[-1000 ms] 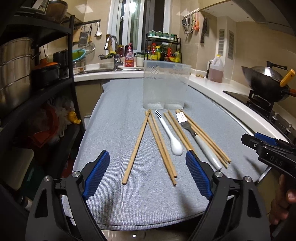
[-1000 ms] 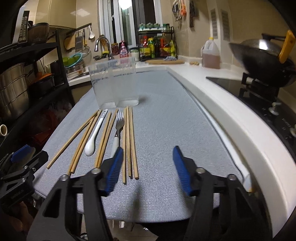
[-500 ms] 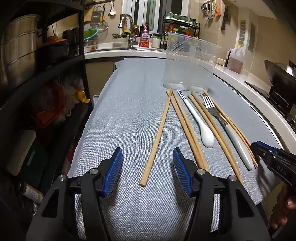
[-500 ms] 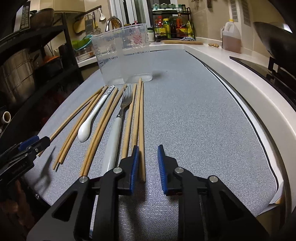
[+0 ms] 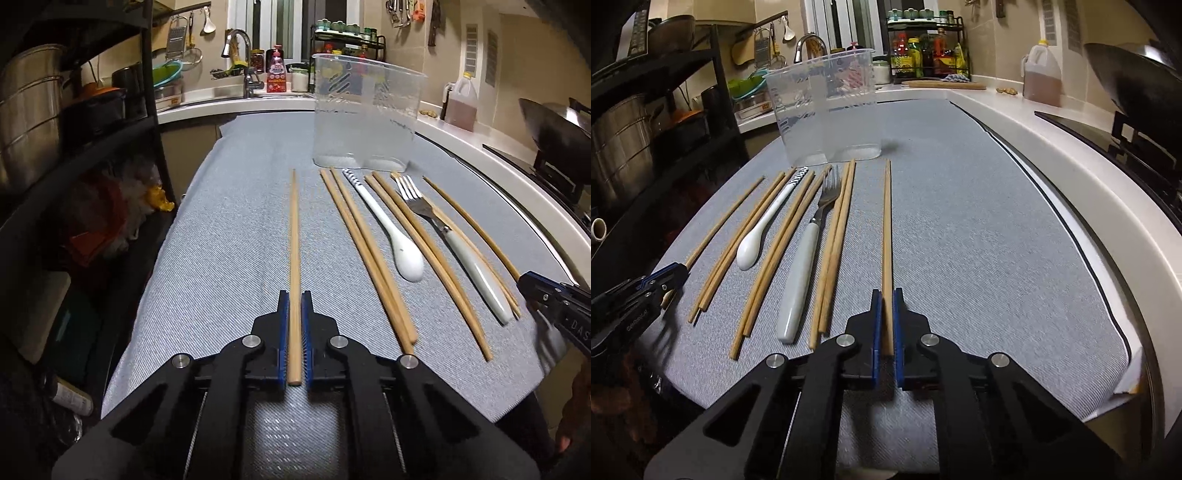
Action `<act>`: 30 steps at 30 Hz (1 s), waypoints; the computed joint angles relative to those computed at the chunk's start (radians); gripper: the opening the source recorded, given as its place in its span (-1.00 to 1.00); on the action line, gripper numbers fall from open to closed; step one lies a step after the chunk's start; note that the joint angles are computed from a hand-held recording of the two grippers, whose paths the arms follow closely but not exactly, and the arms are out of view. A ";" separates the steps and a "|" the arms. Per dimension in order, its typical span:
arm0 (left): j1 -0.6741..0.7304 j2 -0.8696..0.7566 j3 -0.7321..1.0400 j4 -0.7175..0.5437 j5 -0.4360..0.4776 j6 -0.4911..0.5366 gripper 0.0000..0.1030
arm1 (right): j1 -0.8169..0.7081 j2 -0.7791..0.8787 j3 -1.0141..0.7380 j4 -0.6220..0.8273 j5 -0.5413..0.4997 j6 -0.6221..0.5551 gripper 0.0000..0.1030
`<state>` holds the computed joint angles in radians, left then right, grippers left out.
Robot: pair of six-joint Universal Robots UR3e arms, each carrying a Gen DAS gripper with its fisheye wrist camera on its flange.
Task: Organize utensils
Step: 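Close the right tool on one wooden chopstick while the left tool grasps another chopstick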
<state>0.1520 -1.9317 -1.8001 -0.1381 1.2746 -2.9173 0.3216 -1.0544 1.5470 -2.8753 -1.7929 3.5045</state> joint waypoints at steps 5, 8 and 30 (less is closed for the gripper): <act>-0.002 0.030 -0.046 0.012 -0.018 0.025 -0.87 | 0.021 -0.032 0.055 -0.014 -0.048 0.018 -0.87; -0.008 0.025 -0.042 0.016 -0.006 0.015 -0.87 | 0.030 -0.024 0.053 -0.022 -0.073 0.019 -0.87; -0.027 0.000 -0.034 0.065 0.021 -0.001 -0.86 | 0.037 0.006 0.042 -0.058 -0.113 0.003 -0.46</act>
